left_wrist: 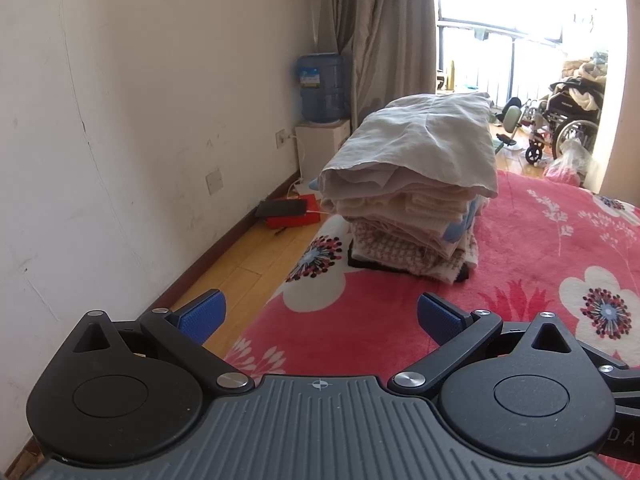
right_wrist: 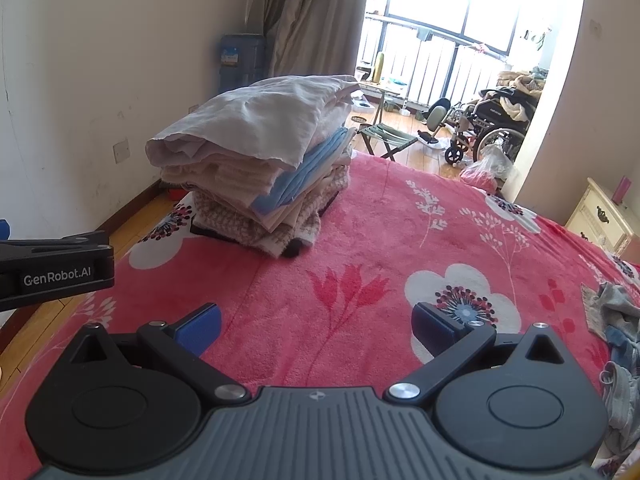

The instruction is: Fold clothes

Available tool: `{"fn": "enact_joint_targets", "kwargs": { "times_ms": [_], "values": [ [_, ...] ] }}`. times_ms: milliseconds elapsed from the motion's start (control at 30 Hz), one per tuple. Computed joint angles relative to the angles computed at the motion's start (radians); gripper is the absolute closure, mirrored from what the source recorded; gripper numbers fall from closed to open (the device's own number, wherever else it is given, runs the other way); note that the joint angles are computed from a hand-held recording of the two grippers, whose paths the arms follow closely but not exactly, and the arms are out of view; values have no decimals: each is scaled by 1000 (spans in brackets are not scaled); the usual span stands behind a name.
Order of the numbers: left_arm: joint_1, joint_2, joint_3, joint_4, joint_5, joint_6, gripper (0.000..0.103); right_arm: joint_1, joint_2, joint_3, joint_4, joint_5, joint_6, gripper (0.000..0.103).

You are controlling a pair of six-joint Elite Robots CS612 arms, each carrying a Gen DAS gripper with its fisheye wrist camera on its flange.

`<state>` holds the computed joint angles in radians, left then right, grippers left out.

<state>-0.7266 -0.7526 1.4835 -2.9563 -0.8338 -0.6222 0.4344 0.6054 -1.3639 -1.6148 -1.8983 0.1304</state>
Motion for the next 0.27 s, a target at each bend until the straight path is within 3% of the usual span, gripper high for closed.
{"fn": "enact_joint_targets", "kwargs": {
  "times_ms": [267],
  "values": [
    [0, 0, 1, -1, -1, -1, 0, 0, 0, 0, 3, 0, 2, 0]
  ]
}}
